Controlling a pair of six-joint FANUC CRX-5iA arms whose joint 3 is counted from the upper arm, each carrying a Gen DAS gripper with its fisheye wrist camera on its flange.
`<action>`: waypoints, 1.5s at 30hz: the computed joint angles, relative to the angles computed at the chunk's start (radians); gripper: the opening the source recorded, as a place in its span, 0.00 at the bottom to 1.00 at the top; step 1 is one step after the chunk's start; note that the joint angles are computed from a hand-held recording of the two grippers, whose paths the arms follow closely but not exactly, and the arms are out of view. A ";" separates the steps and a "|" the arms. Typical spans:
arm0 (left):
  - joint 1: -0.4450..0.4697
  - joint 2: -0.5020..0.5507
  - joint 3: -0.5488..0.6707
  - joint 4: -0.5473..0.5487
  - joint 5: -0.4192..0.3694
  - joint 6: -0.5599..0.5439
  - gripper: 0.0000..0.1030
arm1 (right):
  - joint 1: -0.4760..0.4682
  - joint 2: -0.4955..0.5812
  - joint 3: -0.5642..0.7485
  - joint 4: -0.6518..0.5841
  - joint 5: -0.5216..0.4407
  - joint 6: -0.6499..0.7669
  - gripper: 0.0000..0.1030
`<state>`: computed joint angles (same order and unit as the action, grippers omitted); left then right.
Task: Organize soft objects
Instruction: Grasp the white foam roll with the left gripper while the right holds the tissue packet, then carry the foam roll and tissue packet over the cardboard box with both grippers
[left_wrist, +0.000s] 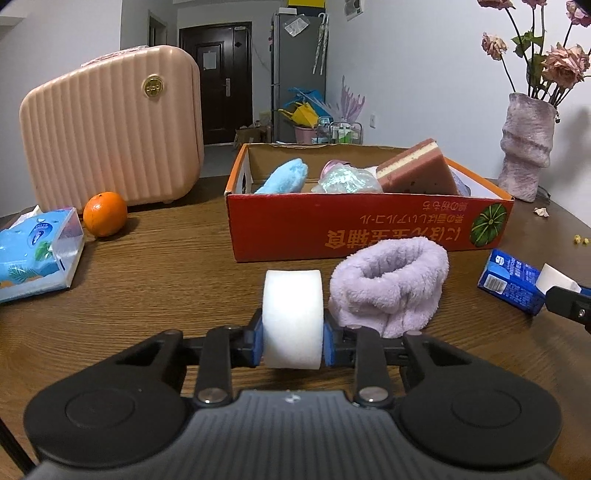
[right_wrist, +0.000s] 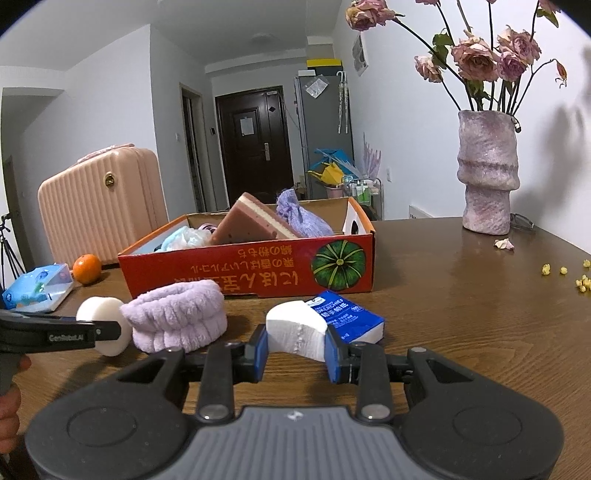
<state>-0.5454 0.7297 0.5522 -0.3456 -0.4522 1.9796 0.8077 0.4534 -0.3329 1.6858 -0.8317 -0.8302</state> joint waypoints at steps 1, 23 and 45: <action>-0.001 -0.001 -0.001 -0.004 0.000 0.005 0.29 | 0.000 0.000 0.000 0.000 0.000 0.000 0.30; -0.077 -0.133 -0.114 -0.393 0.053 0.428 0.29 | -0.013 -0.013 -0.022 0.082 0.006 -0.060 0.30; -0.155 -0.207 -0.188 -0.614 0.075 0.653 0.29 | -0.018 -0.026 -0.044 0.186 -0.009 -0.114 0.30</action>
<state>-0.7008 0.5224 0.3640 -0.9600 -0.3773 2.6329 0.7893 0.4277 -0.3765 1.8720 -0.8403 -0.9445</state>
